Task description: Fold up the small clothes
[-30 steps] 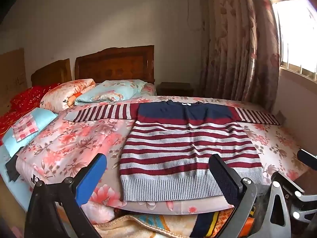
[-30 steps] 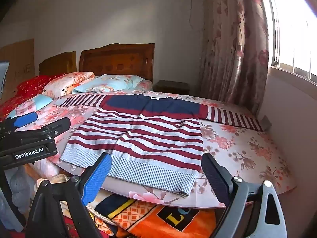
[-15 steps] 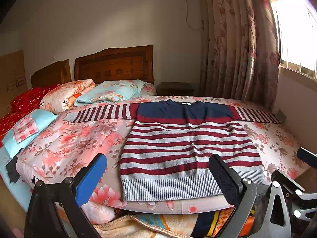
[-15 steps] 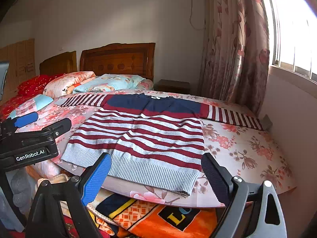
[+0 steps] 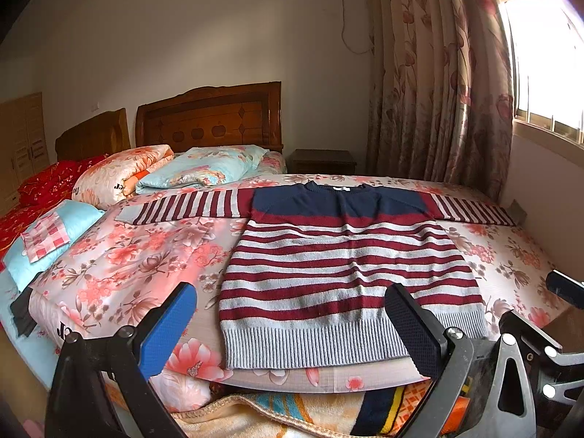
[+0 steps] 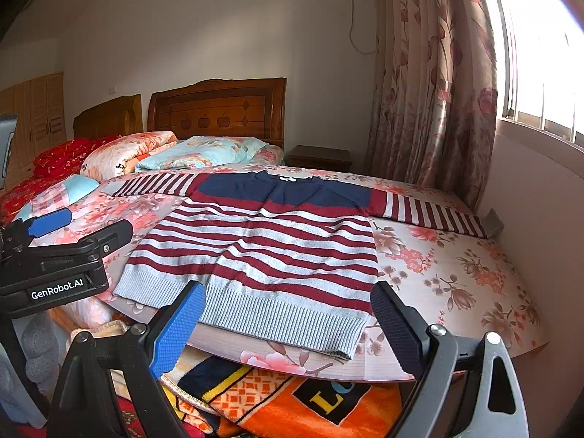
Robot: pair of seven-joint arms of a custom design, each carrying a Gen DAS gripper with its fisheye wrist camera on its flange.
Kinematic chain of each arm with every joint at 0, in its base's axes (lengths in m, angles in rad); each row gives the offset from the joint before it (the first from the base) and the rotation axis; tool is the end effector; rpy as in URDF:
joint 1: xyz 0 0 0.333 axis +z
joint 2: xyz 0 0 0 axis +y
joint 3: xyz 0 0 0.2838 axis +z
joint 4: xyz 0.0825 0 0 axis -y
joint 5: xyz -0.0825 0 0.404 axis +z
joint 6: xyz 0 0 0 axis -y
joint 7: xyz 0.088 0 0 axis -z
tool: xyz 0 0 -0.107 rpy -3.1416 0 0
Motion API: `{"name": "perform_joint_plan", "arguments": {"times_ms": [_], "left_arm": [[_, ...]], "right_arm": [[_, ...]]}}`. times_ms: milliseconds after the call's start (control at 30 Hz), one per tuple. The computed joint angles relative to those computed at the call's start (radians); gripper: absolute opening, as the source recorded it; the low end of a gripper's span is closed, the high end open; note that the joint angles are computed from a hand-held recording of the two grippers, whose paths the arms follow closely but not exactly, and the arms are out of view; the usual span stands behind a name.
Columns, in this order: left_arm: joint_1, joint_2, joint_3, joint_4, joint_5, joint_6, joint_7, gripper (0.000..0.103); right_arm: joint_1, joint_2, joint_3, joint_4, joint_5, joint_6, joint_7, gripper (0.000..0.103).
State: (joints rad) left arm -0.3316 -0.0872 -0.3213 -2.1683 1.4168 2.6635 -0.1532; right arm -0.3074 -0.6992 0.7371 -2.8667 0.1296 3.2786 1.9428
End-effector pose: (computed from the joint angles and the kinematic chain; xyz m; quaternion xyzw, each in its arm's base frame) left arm 0.4351 -0.3713 0.4319 -0.5830 0.6348 -0.3739 0.3424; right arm 0.3860 0.1453 0.4150 -0.6219 0.6043 -0.3598 0.3445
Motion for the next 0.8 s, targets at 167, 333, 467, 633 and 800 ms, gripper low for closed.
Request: {"name": "perform_joint_plan", "arguments": {"times_ms": [167, 333, 467, 633, 800], "left_arm": [[0.0, 0.0, 0.001, -0.001, 0.001, 0.002, 0.0, 0.103], [0.0, 0.001, 0.001, 0.001, -0.002, 0.001, 0.003, 0.103], [-0.001, 0.002, 0.0, 0.0, -0.001, 0.0, 0.0, 0.103], [-0.002, 0.003, 0.001, 0.001, 0.001, -0.001, -0.001, 0.103], [-0.002, 0.004, 0.001, 0.001, 0.0, -0.001, 0.0, 0.103]], "right_arm": [[0.0, 0.0, 0.0, 0.0, -0.001, -0.001, 0.003, 0.094], [0.002, 0.002, -0.002, 0.0, -0.002, 0.001, 0.002, 0.094], [0.003, 0.007, -0.006, 0.0, 0.001, 0.004, -0.003, 0.094], [0.008, 0.007, -0.009, -0.001, 0.006, 0.002, -0.003, 0.094], [0.012, 0.01, -0.011, -0.002, 0.007, 0.002, -0.002, 0.094]]}}
